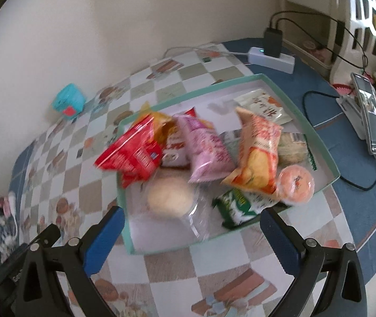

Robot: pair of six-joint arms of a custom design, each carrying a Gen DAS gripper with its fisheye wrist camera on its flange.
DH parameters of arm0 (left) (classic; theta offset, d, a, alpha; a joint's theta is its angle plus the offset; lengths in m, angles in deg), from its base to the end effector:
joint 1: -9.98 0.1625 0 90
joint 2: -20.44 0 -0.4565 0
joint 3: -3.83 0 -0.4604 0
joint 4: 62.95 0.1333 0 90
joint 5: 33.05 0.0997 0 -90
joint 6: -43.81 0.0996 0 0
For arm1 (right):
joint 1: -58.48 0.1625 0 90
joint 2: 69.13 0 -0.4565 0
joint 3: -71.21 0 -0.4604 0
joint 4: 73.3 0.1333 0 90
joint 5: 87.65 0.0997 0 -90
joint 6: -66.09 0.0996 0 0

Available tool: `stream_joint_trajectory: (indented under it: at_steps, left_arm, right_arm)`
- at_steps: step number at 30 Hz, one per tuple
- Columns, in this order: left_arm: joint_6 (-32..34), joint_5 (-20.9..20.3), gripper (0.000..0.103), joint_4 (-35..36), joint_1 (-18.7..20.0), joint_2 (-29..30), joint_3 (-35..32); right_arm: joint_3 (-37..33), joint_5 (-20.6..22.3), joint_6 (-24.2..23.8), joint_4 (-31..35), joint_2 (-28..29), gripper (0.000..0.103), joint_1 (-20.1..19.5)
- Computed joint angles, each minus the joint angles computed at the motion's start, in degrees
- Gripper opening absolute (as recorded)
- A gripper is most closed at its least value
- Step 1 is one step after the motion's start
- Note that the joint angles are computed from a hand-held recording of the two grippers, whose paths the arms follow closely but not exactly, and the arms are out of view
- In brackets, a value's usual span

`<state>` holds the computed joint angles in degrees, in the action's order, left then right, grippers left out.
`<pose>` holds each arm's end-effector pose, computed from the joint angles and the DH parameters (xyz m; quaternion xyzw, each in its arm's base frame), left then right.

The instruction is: Organize snacks

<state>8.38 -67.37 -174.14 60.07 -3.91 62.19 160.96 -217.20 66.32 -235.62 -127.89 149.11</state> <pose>-0.4007 -0.8151 0.0163 0.0864 0.8760 -0.2055 0.4277 0.0782 -0.7562 0.3239 -0.1163 -0.8809 0.3345 0.3141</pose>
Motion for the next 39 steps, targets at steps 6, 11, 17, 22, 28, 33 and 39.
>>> stream_joint_trajectory:
  at_steps: [6, 11, 17, 22, 28, 33, 39]
  left_arm:
    - [-2.0, 0.3, 0.094, 2.2, -0.2, -2.5, 3.8]
    - [-2.7, 2.1, 0.094, 3.2, -0.6, -3.9, 6.4]
    - [-2.8, 2.0, 0.094, 2.4, -0.7, -5.4, 8.9]
    - [-3.3, 1.8, 0.094, 1.9, -0.6, -5.8, 9.3]
    - [-3.4, 0.6, 0.094, 1.3, -0.1, -6.0, 9.3]
    - [-3.9, 0.4, 0.094, 1.2, 0.1, -6.1, 9.2]
    - [-4.4, 0.4, 0.094, 1.3, 0.3, -6.2, 9.1]
  right_arm:
    - [1.4, -2.3, -2.5, -1.1, 0.1, 0.103, 1.0]
    - [2.7, -3.4, -3.3, -2.0, -0.2, 0.103, 1.4]
    - [3.7, -4.6, -3.4, -2.8, -0.4, 0.103, 1.5]
    - [3.9, -4.9, -3.6, -2.8, -0.3, 0.103, 1.7]
    - [3.6, -5.7, -5.4, -3.9, 0.3, 0.103, 2.0]
    - [3.3, -5.2, -5.8, -2.7, 0.5, 0.103, 2.1]
    - [3.2, -5.1, -5.8, -2.1, 0.4, 0.103, 2.1]
